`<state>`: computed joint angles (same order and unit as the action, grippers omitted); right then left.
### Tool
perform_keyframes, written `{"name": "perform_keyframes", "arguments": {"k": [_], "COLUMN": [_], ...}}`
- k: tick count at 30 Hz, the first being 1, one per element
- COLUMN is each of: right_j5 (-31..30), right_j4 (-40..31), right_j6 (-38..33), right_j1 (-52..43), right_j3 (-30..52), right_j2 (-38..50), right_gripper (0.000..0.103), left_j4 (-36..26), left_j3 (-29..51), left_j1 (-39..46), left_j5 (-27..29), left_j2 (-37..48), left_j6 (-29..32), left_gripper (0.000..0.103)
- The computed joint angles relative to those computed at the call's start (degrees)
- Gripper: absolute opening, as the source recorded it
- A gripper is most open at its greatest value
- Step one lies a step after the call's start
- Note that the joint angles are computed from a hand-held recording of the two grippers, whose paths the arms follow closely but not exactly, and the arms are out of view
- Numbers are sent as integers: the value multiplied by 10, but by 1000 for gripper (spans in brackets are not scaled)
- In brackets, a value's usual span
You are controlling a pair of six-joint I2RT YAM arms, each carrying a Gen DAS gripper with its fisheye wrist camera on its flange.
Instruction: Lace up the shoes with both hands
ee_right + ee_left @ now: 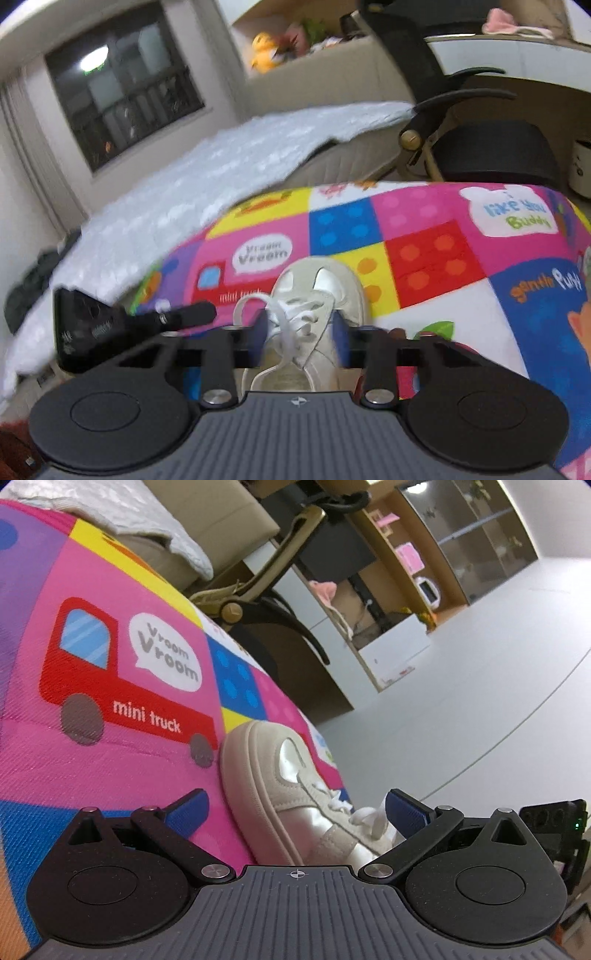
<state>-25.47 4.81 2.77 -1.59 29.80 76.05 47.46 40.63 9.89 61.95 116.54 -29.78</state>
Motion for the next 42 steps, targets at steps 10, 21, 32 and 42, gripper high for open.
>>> {"name": "perform_keyframes", "arguments": {"k": [10,21,32,42], "right_j5": [36,79,113,79], "right_j4": [-304,-349,-248,-260], "right_j6": [-58,-101,-112,-58], "right_j1": [77,69,82,72], "right_j3": [176,191,162,161], "right_j2": [111,65,5,36], "right_gripper": [7,39,32,9], "left_j4": [42,39,31,31], "left_j3": [-2,-5,-8,-9], "left_j1": [7,6,2,1], "left_j5": [16,18,12,11], "left_j2": [10,8,4,4], "left_j6": [-51,-41,-28,-26], "left_gripper": [103,103,103,103]}}
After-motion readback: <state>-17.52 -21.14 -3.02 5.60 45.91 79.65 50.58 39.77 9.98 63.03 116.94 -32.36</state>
